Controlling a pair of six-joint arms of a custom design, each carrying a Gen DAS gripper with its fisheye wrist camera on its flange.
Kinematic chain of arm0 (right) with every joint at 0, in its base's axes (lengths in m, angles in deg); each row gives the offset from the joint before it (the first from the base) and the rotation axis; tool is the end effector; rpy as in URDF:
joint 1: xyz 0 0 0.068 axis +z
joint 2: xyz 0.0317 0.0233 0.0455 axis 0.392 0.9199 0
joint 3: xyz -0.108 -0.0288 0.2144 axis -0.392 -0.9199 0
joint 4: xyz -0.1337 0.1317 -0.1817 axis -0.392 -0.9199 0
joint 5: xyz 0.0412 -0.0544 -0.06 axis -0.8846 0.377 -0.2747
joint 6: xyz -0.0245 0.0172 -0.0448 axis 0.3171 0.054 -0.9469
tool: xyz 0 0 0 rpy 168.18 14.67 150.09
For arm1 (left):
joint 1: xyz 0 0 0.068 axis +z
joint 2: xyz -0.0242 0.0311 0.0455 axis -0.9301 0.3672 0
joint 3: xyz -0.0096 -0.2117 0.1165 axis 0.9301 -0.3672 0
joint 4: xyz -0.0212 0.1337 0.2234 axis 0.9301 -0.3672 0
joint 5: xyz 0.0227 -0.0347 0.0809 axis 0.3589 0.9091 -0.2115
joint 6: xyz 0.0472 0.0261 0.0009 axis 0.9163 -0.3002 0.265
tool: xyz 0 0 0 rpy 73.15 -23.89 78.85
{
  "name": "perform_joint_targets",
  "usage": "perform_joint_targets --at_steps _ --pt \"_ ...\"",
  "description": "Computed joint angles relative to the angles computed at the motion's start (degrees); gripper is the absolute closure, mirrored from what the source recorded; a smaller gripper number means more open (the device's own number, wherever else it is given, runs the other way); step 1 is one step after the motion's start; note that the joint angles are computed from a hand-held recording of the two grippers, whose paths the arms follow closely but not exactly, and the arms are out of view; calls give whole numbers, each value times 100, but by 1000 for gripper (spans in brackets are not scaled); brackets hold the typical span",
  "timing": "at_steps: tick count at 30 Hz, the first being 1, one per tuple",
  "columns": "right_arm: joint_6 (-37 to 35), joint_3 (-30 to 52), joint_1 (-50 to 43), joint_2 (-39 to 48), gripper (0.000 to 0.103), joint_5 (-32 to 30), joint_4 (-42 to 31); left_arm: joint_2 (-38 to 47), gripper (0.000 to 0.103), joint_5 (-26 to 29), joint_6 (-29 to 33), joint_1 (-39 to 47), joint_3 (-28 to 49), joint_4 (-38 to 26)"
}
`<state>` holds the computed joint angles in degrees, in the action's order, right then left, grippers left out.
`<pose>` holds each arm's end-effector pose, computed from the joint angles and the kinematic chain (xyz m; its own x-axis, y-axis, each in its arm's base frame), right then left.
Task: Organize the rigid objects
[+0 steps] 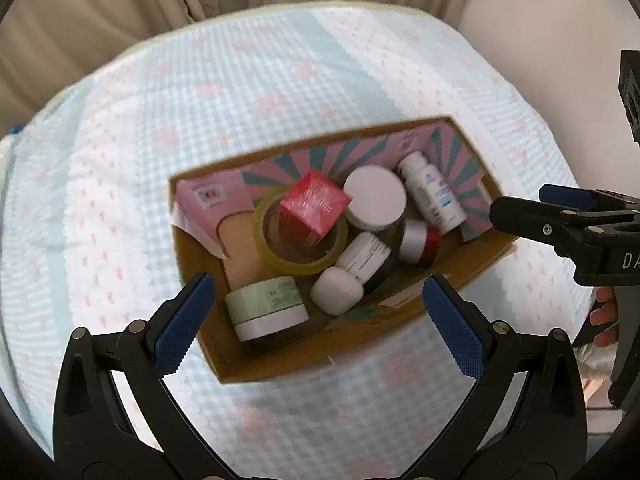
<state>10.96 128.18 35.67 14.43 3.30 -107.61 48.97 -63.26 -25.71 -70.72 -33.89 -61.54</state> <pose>0.2586 0.0619 0.1551 -0.9404 0.0988 -0.3253 0.0273 0.9757 0.2174 0.2553 -0.0168 0.1532 -0.8743 0.2353 -0.4245 0.2995 0.9498 -0.0904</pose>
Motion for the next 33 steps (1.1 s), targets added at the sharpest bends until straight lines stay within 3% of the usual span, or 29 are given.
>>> perform_joint_targets --at_steps 6,9,15,17,23,28,33 --pt "-638 541 -407 -776 0 -202 -1214 -1182 0 -414 -774 -400 534 -1170" --pt "-1147 1058 -754 -1190 0 -336 -2038 -1818 0 -766 -1387 -769 1188 -1976" --pt "-2267 2767 -1607 -1628 0 -568 -3555 -2229 0 -1670 -2526 -1693 2865 -3139" --pt "-2535 3543 -1949 -1612 0 -755 -4013 -2209 0 -2223 -2972 -2217 3524 -3457" --pt "-2926 4927 -2479 -1647 0 -1037 -4621 -1990 0 -3852 -3880 -3670 4916 -4236" --pt "-3100 5138 -2796 -2008 0 -1185 -4646 -1865 0 -5079 -4548 -4768 5405 -4823" --pt "-3303 4952 -3165 -2332 0 -1372 -4582 -1746 0 -5289 -4744 -5028 5574 -4968"
